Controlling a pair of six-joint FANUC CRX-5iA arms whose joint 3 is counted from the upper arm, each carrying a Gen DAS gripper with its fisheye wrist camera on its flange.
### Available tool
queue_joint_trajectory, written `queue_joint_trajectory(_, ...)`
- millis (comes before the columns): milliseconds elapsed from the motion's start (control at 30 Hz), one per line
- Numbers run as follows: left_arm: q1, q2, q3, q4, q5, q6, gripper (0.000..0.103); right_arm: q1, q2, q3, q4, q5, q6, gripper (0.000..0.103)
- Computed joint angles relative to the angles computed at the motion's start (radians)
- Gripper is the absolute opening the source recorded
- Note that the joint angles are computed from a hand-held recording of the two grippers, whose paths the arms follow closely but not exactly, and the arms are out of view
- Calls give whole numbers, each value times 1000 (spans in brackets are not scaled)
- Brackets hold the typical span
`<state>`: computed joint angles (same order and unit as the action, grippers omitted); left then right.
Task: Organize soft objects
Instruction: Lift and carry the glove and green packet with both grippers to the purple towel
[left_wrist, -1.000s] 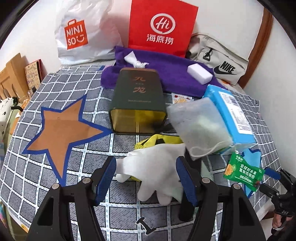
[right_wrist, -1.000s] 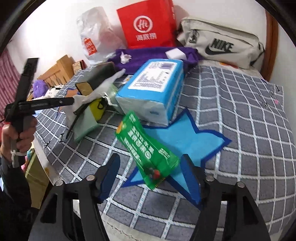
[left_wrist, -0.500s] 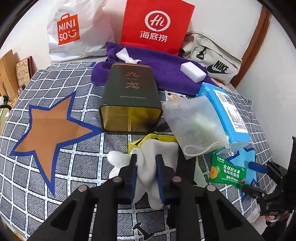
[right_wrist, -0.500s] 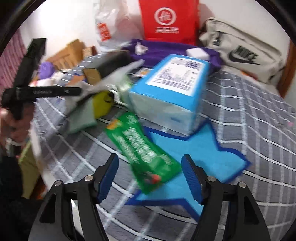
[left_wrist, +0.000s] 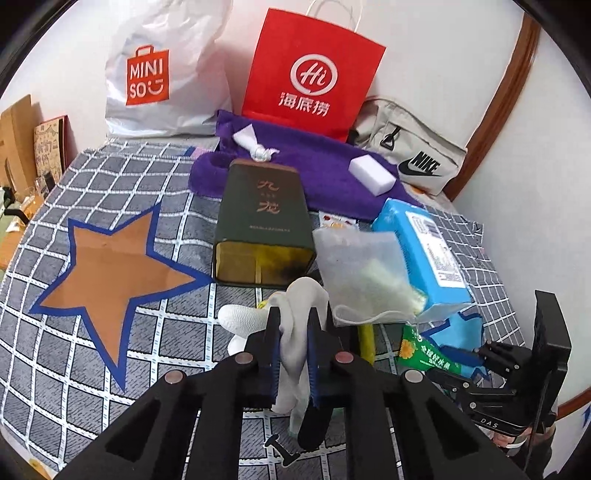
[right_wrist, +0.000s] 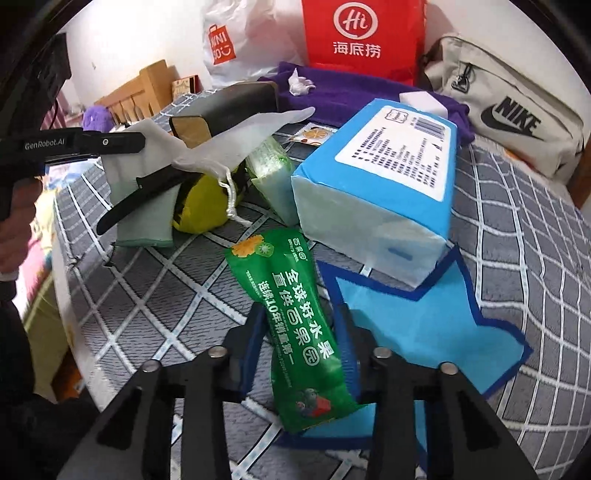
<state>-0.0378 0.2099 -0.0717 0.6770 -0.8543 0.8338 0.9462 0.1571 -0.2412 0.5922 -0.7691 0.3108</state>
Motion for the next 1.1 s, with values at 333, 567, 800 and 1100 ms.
queue_joint_trajectory(333, 19, -54, -22, 76, 13, -53, 12, 24, -53, -26, 70, 3, -158, 26)
queue_joint_trajectory(567, 30, -76, -25, 82, 22, -49, 12, 33, -64, -13, 114, -24, -188, 26)
queue_joint_trajectory(800, 37, -85, -16, 82, 22, -35, 12, 32, -68, 17, 127, -81, -201, 26)
queue_joint_trajectory(1100, 39, -76, 23, 77, 23, -9, 12, 5, -74, 53, 165, -115, -208, 26)
